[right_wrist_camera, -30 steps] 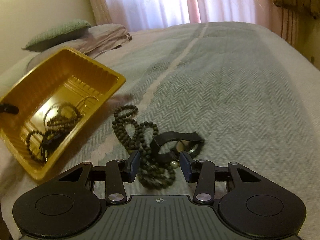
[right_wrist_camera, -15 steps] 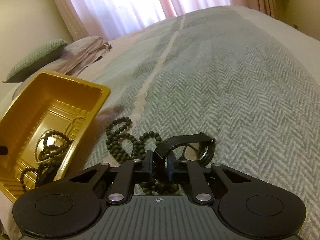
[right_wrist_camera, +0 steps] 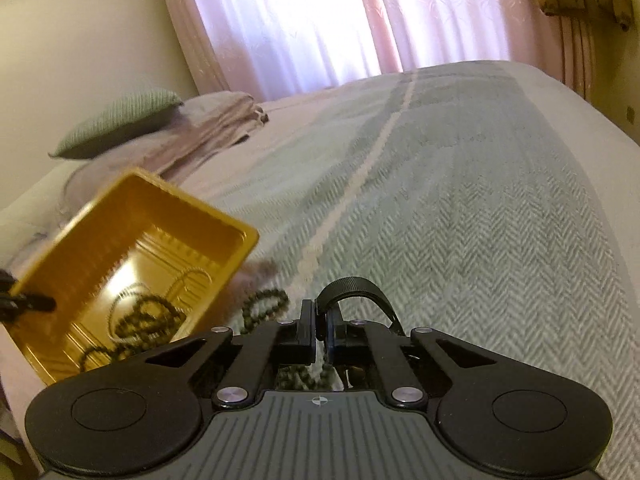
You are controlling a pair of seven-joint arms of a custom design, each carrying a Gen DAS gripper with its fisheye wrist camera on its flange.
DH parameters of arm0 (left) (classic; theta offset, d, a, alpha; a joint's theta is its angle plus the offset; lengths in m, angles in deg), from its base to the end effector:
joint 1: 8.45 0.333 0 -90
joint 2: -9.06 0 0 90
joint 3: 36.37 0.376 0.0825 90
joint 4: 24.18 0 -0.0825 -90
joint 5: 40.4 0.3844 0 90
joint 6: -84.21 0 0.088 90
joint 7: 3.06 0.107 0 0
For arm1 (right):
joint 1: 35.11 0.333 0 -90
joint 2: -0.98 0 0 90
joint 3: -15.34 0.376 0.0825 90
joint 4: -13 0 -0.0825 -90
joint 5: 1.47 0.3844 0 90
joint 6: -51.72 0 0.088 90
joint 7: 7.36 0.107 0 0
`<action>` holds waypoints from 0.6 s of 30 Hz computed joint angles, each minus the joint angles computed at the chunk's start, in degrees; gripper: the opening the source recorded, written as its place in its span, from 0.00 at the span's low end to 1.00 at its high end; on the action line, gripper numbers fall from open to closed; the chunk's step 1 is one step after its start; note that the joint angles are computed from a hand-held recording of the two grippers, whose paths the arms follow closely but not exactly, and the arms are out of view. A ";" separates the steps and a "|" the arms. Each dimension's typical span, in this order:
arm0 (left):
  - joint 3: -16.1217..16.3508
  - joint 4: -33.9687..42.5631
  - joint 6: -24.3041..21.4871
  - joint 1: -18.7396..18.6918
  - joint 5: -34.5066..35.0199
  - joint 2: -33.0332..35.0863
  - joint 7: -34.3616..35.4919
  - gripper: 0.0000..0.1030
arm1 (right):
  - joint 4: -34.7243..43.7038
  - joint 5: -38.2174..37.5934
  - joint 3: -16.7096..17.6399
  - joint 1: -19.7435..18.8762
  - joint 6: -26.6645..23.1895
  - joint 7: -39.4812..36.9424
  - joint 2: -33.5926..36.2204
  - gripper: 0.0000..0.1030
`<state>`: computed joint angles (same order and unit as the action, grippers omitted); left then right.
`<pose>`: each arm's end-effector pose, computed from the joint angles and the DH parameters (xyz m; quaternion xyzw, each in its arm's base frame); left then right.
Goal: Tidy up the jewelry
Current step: 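Carry the black bangle into the yellow tray and release it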
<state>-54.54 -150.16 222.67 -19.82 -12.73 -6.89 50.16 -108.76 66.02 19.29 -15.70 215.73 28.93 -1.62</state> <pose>0.4256 -0.2587 0.6040 -0.6083 0.7230 -0.1711 0.2794 0.5364 0.1769 0.5537 -0.7153 0.5186 -0.1047 0.4565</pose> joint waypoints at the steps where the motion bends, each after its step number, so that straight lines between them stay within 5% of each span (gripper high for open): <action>1: -0.03 0.06 -0.05 0.00 0.03 0.04 -0.04 0.10 | 0.43 0.21 -0.25 -0.20 -0.92 0.05 -0.02 0.05; 10: -0.04 0.41 -0.50 -0.09 0.04 0.23 -0.11 0.10 | 2.44 -3.16 0.32 -0.06 -4.68 2.12 0.25 0.05; 18: 0.09 0.34 -0.29 -0.16 -0.06 0.16 0.17 0.10 | 8.45 0.20 2.10 1.89 -13.59 -0.57 1.87 0.05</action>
<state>-54.45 -149.83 222.38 -19.98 -12.79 -6.72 50.33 -100.31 66.21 21.39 -13.82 202.15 28.35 0.25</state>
